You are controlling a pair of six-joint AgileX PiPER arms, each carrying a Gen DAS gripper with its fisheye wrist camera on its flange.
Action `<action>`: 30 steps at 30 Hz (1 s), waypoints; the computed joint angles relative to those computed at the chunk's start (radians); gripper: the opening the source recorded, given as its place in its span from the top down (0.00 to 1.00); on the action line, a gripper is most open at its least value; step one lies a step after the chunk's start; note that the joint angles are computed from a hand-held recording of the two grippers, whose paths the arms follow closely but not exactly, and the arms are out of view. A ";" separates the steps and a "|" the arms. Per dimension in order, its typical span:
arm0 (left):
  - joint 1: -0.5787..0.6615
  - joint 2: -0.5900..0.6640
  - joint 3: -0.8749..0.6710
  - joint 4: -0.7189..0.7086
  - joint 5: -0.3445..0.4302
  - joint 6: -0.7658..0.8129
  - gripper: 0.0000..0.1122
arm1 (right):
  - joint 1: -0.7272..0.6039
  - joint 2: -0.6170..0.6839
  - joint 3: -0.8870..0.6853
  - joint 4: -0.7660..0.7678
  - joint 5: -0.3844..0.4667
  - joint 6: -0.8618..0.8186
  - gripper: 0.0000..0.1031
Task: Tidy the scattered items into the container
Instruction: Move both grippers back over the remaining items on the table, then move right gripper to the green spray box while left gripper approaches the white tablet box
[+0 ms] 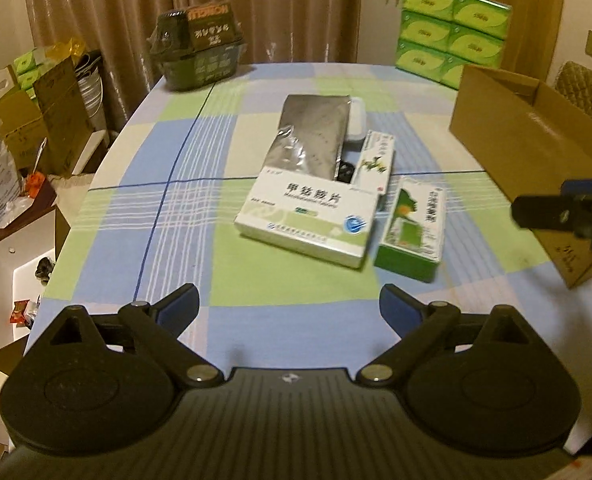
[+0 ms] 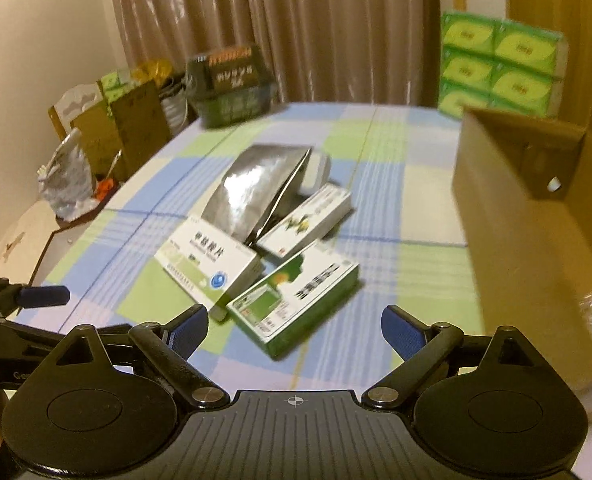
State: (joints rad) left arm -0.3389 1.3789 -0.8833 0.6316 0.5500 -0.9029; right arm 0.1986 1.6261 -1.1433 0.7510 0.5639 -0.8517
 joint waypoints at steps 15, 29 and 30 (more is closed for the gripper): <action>0.157 0.138 -0.015 -0.056 -0.171 0.074 0.16 | 0.084 0.226 -0.122 -0.027 -0.102 0.153 0.12; 0.209 0.232 -0.059 -0.088 -0.235 0.117 0.16 | 0.117 0.275 -0.154 -0.098 -0.130 0.134 0.21; 0.211 0.234 -0.059 -0.092 -0.236 0.121 0.16 | 0.115 0.273 -0.156 -0.105 -0.123 0.132 0.23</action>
State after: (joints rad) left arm -0.1281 1.6128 -0.9420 0.5394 0.3136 -0.7815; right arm 0.3135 1.8991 -1.2998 0.6458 0.4406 -0.7197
